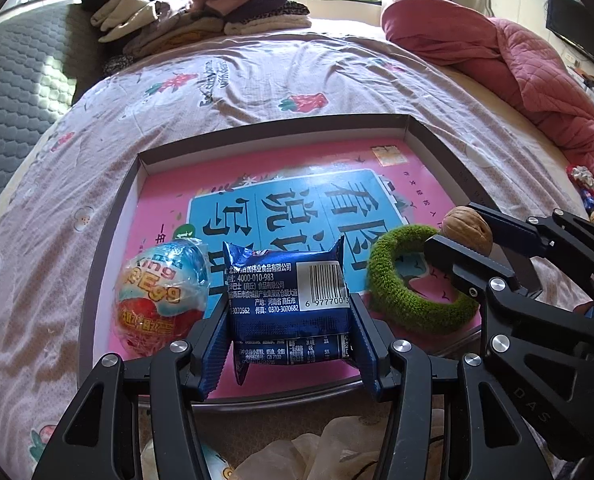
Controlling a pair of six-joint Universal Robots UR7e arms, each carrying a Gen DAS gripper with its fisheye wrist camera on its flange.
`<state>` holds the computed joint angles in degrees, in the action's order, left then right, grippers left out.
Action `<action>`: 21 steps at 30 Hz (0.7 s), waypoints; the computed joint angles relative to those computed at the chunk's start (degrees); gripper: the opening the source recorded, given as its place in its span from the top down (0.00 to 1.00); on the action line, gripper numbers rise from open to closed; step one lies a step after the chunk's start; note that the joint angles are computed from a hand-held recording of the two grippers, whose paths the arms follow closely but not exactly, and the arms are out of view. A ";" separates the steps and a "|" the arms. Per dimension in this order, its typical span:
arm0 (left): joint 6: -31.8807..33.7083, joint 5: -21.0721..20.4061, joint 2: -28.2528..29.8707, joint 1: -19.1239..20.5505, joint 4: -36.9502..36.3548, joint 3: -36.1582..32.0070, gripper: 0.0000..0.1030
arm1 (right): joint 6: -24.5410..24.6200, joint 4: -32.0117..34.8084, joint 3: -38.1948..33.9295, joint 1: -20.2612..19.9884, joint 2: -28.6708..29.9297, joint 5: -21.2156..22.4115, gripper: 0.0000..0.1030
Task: Organize objects
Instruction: 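Lower the walnut into the green ring while the left tool lowers the packet onto the book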
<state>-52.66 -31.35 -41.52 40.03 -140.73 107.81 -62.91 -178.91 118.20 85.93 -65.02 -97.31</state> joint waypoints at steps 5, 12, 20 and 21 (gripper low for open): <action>0.03 -0.97 0.10 0.52 0.62 -0.27 0.46 | 0.65 1.08 -0.73 -0.02 0.70 -1.63 0.67; 0.77 -1.56 0.14 0.87 -0.09 -0.30 0.45 | -0.36 0.33 -0.54 0.20 1.36 -3.35 0.67; 0.77 -3.69 -0.56 1.53 -1.56 -0.09 0.44 | -0.08 0.97 -0.93 0.34 1.57 -4.11 0.67; 0.71 -3.98 -0.65 1.58 -1.80 -0.02 0.44 | -0.03 1.06 -0.93 0.36 1.50 -4.19 0.67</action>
<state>-51.94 -35.33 -42.17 41.61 -142.53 107.78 -62.94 -177.86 117.27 86.29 -63.52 -101.51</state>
